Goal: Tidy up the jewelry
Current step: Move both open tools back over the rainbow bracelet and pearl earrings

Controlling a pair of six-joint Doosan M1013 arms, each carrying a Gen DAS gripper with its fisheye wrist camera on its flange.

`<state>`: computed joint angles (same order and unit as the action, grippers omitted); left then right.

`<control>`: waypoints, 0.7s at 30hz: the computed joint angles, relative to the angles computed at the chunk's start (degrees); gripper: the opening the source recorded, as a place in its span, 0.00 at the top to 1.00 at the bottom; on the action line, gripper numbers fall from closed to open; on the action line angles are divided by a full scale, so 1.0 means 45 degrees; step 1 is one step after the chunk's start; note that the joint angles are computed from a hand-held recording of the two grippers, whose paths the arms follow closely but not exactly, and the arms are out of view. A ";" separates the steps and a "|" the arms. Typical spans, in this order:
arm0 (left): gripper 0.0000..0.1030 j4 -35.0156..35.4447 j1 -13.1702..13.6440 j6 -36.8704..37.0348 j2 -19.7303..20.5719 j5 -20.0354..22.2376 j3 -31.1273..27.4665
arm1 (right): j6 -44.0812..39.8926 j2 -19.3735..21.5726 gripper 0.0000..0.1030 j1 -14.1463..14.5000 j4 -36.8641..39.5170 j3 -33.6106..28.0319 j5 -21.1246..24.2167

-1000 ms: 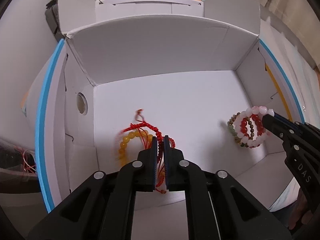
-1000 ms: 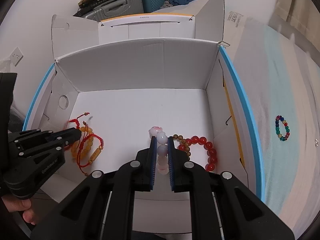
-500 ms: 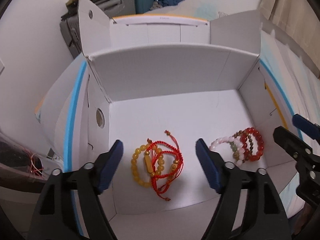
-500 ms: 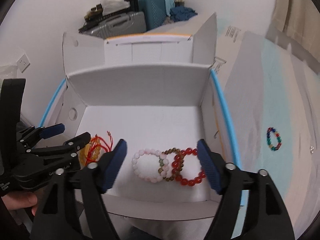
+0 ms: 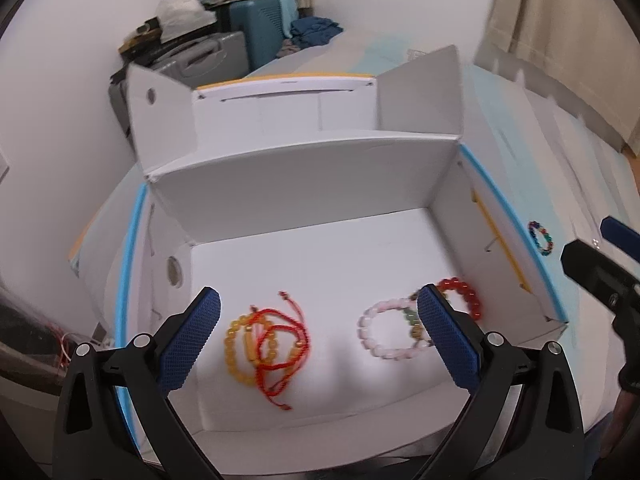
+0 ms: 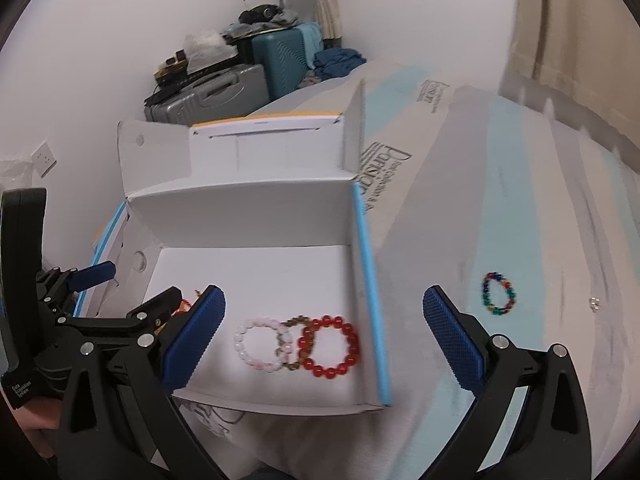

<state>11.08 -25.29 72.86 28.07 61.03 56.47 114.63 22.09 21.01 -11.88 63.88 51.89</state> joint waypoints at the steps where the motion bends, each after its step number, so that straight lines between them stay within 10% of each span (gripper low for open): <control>1: 0.06 0.0009 -0.0085 0.0062 0.0037 0.0002 -0.0081 | 0.0071 -0.0075 0.07 -0.0054 -0.0074 0.0075 -0.0036; 21: 0.06 -0.0449 -0.1634 0.0986 0.0982 -0.0130 -0.1718 | 0.1410 -0.1714 0.07 -0.1630 -0.0988 0.2087 -0.0549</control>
<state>9.05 -32.64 77.30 32.49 60.44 48.74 120.98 14.37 13.68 -16.33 73.28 49.43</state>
